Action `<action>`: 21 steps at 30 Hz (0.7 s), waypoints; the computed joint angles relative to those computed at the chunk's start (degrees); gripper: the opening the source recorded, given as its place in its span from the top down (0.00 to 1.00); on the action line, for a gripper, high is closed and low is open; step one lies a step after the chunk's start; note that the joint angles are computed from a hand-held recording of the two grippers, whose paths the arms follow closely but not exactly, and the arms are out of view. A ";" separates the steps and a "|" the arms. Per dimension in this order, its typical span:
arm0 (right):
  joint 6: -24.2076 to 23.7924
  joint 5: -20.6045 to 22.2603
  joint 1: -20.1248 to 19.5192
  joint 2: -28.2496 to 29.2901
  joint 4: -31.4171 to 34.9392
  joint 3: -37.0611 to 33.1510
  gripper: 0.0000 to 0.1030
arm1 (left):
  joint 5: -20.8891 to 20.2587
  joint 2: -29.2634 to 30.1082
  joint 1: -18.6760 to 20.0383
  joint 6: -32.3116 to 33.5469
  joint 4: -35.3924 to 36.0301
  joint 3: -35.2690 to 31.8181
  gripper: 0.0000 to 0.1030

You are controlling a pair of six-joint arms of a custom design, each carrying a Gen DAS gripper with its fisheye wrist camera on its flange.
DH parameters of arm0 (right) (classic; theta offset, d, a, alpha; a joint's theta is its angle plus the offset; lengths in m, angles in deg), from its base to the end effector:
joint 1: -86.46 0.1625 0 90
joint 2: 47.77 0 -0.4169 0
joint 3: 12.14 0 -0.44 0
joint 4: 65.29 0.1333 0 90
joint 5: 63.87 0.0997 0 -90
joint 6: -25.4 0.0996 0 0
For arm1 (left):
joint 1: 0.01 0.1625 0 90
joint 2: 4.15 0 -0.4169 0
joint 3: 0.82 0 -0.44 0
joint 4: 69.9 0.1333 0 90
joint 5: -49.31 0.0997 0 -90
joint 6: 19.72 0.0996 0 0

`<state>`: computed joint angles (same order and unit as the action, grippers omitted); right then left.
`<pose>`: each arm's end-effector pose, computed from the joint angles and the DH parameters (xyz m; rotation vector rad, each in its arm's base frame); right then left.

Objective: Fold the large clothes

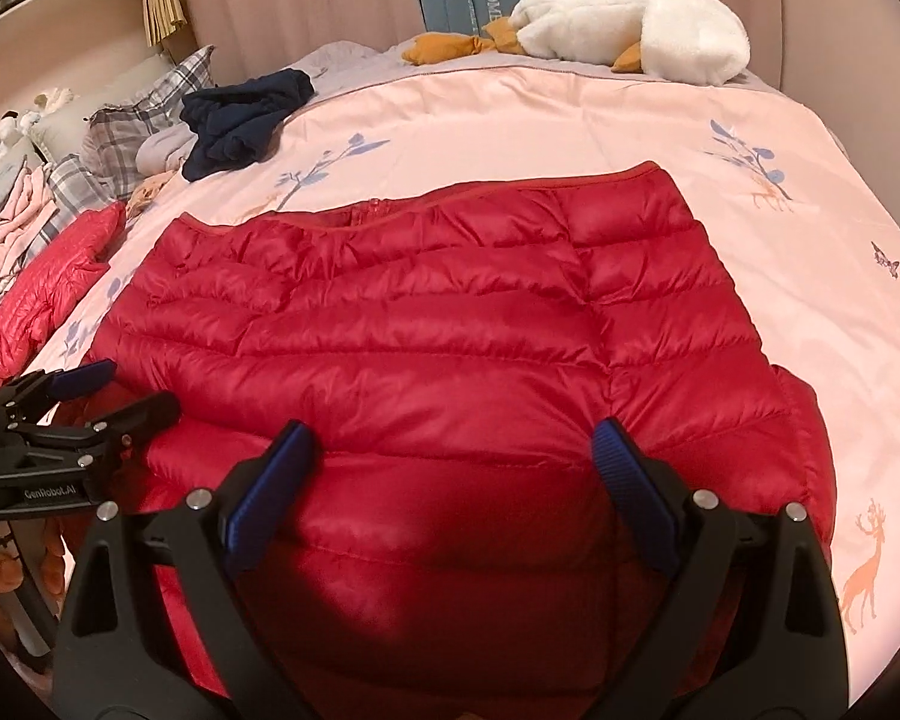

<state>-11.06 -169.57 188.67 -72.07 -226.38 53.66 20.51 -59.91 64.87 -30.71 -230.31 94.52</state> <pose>0.2823 -0.8020 0.0084 1.0242 -2.5036 0.6197 -0.0906 -0.7129 0.2367 -0.0817 2.1296 -0.9369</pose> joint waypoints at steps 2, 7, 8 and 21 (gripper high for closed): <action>-0.01 0.43 0.13 -0.27 0.40 -0.17 0.07 | -0.22 -0.27 -0.07 -0.40 0.23 -0.15 0.01; 0.71 2.85 0.36 -0.65 0.17 -0.88 0.07 | -0.32 0.06 -0.12 1.70 -2.24 -1.09 0.01; 1.24 2.73 0.46 -0.23 0.52 -1.74 0.07 | -0.37 0.30 0.01 1.76 -2.21 -1.54 0.01; 5.27 -1.97 0.57 5.30 8.00 -10.74 0.07 | -1.89 1.64 1.83 0.70 1.78 -4.66 0.01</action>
<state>-5.79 -171.53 189.24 -66.77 -218.38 42.91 18.63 -58.27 66.70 -30.01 -228.54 89.86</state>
